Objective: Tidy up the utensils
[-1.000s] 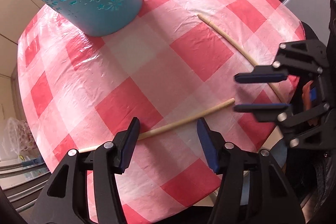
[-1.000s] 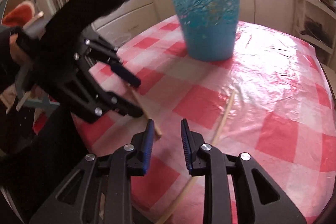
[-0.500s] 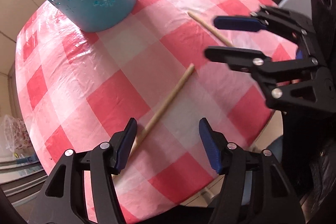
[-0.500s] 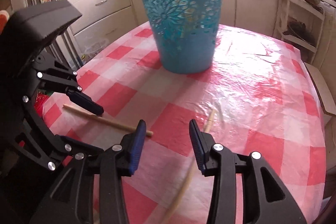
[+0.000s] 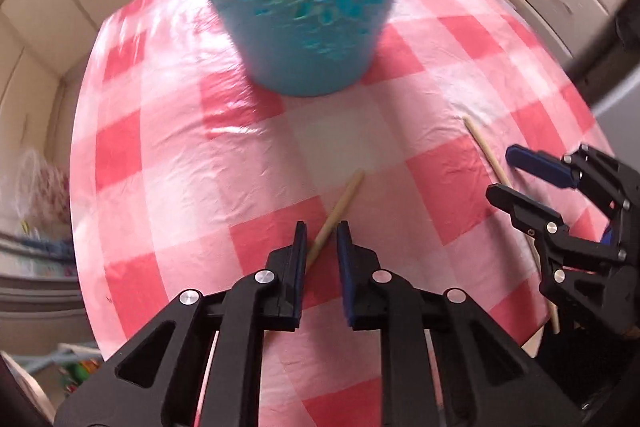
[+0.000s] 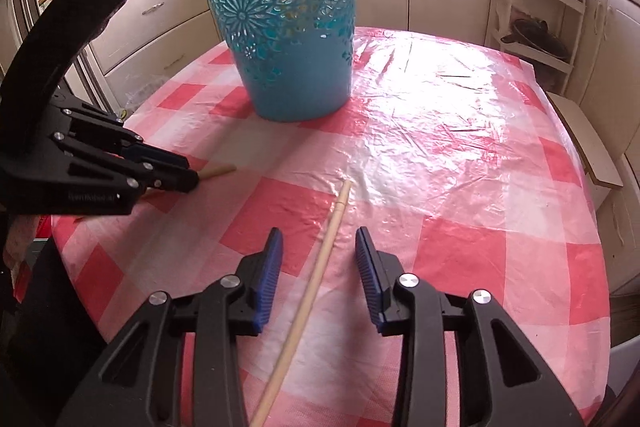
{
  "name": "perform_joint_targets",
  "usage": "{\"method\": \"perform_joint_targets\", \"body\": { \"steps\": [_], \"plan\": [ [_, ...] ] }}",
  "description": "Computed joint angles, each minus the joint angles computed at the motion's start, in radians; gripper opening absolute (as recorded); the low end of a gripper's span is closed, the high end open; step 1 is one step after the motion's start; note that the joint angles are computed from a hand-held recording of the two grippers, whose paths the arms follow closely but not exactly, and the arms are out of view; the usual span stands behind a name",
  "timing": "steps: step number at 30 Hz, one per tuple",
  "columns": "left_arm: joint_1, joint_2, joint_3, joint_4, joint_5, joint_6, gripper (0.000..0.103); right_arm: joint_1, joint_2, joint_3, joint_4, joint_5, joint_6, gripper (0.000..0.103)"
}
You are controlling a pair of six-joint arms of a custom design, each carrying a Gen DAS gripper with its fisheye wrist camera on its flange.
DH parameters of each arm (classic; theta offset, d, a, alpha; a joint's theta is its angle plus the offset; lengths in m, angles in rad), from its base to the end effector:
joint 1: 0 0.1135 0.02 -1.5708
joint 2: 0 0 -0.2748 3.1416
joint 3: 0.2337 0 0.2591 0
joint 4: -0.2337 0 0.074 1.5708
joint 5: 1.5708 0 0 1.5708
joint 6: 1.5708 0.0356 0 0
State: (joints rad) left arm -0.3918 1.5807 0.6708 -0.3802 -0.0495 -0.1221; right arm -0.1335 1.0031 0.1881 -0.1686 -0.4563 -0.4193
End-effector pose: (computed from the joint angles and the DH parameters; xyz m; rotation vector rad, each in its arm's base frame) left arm 0.2365 -0.0958 0.1209 0.3743 2.8329 -0.0342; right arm 0.1483 -0.0041 0.1147 -0.5167 2.3891 0.3435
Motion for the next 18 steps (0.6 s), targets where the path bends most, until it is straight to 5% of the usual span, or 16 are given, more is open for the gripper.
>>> {"method": "perform_joint_targets", "body": {
  "steps": [5, 9, 18],
  "plan": [
    [0.076, -0.058, -0.045, -0.026, -0.035, 0.002, 0.014, 0.053, 0.002, -0.007, 0.029, 0.033, -0.043, 0.01],
    [0.183, -0.077, -0.041, -0.041, 0.01, 0.021, 0.014, 0.069, 0.042, 0.01, 0.042, 0.024, -0.075, 0.01],
    [0.048, -0.021, 0.009, -0.035, -0.028, 0.038, 0.01, 0.065, 0.117, 0.085, -0.029, 0.022, -0.025, 0.01]
  ]
}}
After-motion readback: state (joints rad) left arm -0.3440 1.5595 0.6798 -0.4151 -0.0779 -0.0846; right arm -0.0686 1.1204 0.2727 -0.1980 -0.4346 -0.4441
